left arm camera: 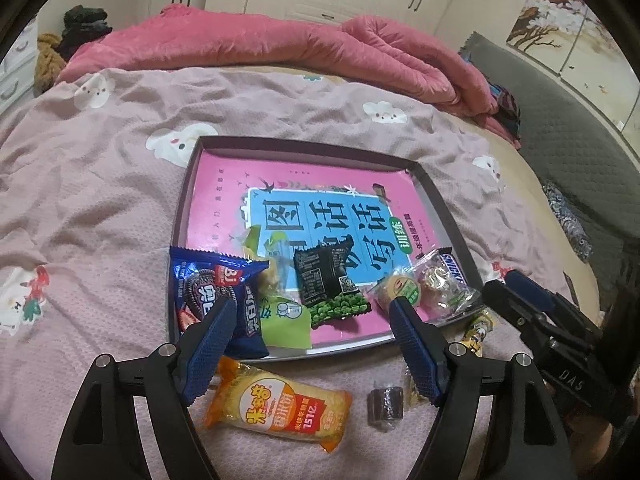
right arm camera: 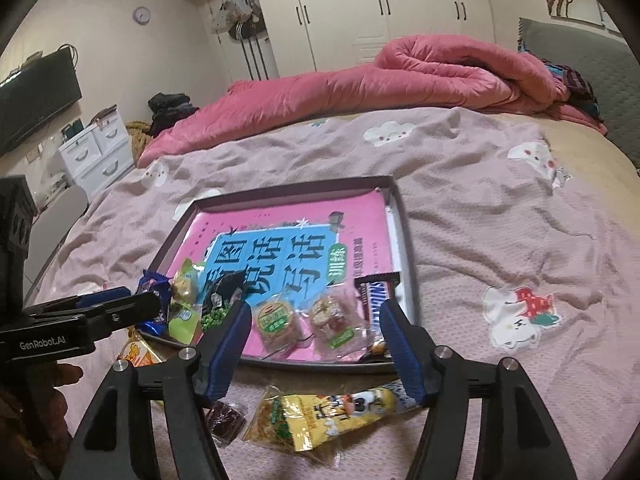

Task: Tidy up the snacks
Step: 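Withdraw both tools from the tray toward the remaining snacks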

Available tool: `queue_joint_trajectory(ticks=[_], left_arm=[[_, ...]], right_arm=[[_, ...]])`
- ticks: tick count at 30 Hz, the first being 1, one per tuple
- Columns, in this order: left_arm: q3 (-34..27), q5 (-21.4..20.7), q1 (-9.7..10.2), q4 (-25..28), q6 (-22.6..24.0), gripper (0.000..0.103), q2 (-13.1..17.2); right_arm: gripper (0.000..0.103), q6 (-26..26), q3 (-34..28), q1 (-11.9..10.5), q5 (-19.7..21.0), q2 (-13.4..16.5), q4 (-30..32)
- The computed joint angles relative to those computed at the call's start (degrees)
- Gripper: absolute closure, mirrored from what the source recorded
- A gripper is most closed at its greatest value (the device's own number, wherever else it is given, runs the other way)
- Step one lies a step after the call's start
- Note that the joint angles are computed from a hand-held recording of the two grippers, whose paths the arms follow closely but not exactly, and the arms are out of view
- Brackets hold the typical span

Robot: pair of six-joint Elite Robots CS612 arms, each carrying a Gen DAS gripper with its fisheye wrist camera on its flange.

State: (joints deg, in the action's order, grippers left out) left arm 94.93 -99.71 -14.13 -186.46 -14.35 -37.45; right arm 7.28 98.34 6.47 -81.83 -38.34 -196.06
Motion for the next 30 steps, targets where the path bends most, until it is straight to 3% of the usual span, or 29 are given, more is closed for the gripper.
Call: queue_joint_trajectory(ticks=[30], left_arm=[[2.86, -1.86, -0.22, -3.02, 2.11, 0.022, -1.97]], right_arm=[[0.03, 2.2, 4.04, -0.3, -0.4, -2.44, -4.57]])
